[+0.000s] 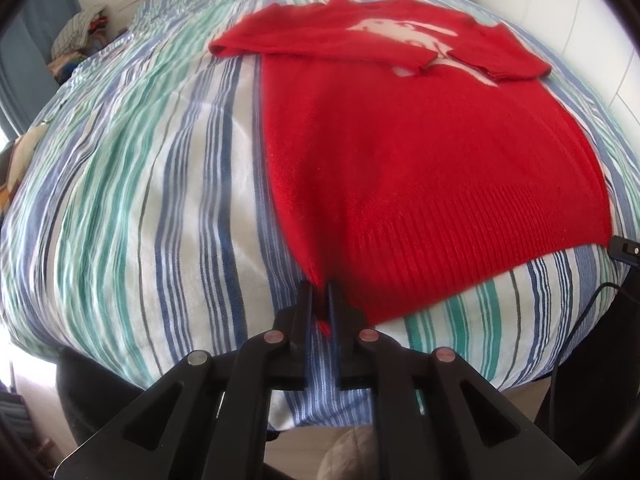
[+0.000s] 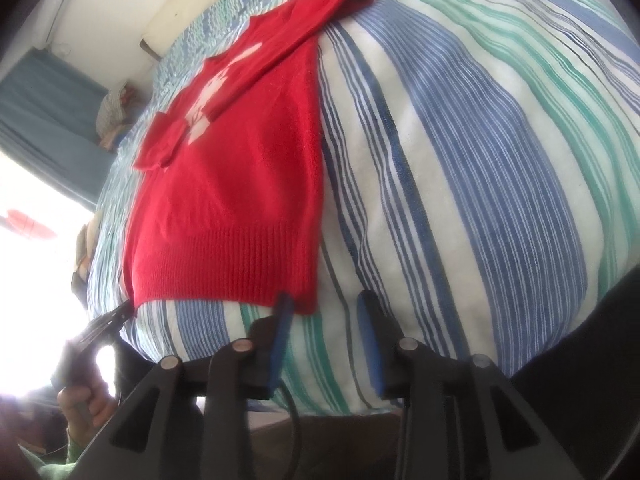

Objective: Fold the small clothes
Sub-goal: 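Grasp the sweater hem with both grippers and pull it straight, then open both grippers and release the sweater hem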

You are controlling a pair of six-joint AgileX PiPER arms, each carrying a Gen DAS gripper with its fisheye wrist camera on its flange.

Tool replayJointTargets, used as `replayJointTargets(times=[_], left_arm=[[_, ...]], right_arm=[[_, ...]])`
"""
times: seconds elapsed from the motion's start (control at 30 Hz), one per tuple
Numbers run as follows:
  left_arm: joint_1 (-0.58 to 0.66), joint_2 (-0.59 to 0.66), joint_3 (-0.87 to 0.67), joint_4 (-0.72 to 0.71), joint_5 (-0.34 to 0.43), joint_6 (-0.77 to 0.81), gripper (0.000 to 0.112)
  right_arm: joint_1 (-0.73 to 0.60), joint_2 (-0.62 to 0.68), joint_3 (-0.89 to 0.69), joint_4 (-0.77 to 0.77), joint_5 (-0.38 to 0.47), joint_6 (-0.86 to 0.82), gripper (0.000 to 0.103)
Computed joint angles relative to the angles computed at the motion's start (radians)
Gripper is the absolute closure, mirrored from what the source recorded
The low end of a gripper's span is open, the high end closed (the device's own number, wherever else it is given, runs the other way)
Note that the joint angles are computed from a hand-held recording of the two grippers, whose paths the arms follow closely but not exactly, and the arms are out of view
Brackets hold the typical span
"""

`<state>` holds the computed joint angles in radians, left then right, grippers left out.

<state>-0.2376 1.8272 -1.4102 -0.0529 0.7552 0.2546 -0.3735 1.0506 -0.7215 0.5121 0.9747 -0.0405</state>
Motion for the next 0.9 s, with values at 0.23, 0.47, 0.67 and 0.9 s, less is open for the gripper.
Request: replayJointTargets(times=[0.23,0.47,0.67,0.9], left_arm=[[-0.030,-0.049,0.060,0.189,-0.068,-0.154,0.018],[0.108,-0.066,0.001,-0.066,0.081,0.034,0.018],[0.178,-0.106,-0.025,-0.090,0.079,0.015,0.018],[0.212,-0.081,-0.075,-0.096,0.082,-0.026,0.018]], right_arm=[[-0.028,-0.032,-0.019,-0.073,0.082,0.012,0.065],[-0.078,-0.067,-0.107,-0.245,0.176,0.031,0.058],[-0.087,-0.050,-0.254,-0.393,0.193,0.020,0.048],[0.069,-0.022,-0.331,-0.536,0.176,0.080,0.047]])
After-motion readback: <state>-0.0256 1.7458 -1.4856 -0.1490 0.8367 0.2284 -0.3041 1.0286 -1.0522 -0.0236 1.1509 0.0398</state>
